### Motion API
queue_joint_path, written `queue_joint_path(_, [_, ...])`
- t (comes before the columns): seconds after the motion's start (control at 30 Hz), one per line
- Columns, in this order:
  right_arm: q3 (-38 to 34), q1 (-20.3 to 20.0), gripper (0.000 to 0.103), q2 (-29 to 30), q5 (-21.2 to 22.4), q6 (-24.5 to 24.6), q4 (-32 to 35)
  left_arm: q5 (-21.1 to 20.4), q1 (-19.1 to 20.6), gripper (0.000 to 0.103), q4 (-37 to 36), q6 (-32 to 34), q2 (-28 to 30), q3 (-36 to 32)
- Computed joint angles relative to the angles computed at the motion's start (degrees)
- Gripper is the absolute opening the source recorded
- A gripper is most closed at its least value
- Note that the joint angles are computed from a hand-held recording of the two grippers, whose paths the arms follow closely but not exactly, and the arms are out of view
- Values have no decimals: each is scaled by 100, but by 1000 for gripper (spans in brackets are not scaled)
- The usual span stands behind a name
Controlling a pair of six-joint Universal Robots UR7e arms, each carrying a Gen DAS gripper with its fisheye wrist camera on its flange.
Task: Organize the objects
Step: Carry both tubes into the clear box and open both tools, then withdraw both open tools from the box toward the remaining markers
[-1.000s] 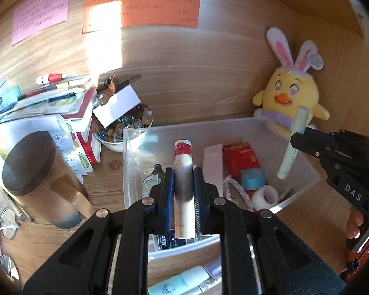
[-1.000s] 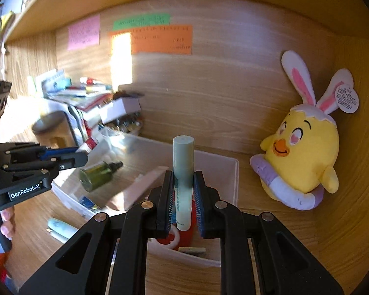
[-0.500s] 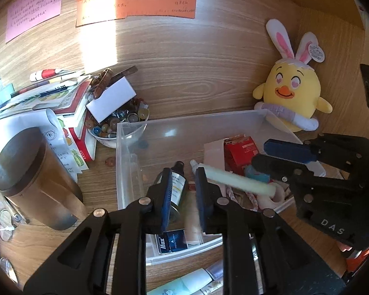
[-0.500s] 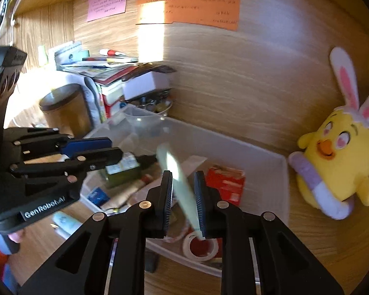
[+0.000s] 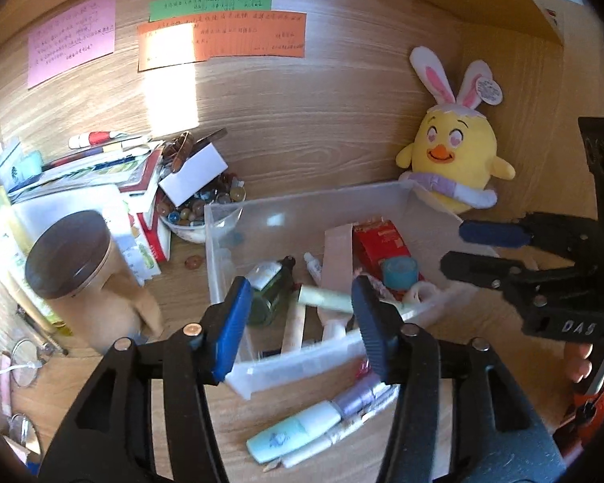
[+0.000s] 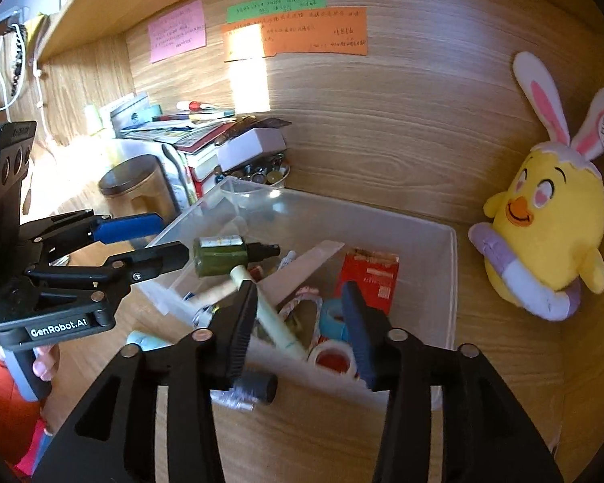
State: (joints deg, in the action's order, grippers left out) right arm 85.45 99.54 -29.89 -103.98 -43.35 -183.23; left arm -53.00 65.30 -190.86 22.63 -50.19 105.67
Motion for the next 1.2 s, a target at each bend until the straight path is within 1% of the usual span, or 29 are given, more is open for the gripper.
queue_joint_path(0.03, [96,-11,45,-53,33,-12,-39,23,-5,54,7,-9,-32,57])
queue_joint_path(0.1, [256,-32,48,-142,93,-27,-75,32,7,61,85,-75,-129,205])
queue_joint_path(0.2, [509,-70,52,-253,160,-56,-145,68,35,65,229,-187,-220,374])
queue_joint_path(0.23, [573,-83,53,-276,170,-67,-161,234,-3,67,11,-49,-202,483])
queue_joint_path(0.27, [637,-99,54,-297,177,-78,-159,311,-15,70,-28,-15,-195,527])
queue_joint_path(0.3, [696,-117,54,-313,176,-86,-152,345,-12,70,21,-52,-218,597])
queue_joint_path(0.4, [808,-166,54,-314,121,-81,-110,264,48,70,239,-247,-310,738])
queue_joint_path(0.5, [833,-215,54,-261,51,-31,-8,306,112,70,274,-291,-299,812])
queue_joint_path(0.6, [736,-235,54,-136,-99,51,183,300,230,70,572,-435,-284,751])
queue_joint_path(0.73, [514,-238,54,25,-197,183,552,308,374,70,944,-549,-251,634])
queue_joint_path(0.8, [409,-222,55,105,-231,195,648,157,448,70,1065,-604,-281,590])
queue_joint_path(0.87, [313,-204,63,182,-256,211,684,12,493,70,1196,-641,-322,567])
queue_joint_path(0.93, [197,-183,67,284,-335,234,667,-95,518,70,1217,-612,-341,573])
queue_joint_path(1.0, [57,-173,67,375,-402,302,785,-221,549,70,1345,-629,-386,566])
queue_joint_path(1.13, [-183,-180,68,457,-372,559,1341,-383,579,70,1552,-619,-458,563])
queue_joint_path(1.2, [-201,-161,72,478,-378,560,1383,-453,591,70,1647,-630,-491,559])
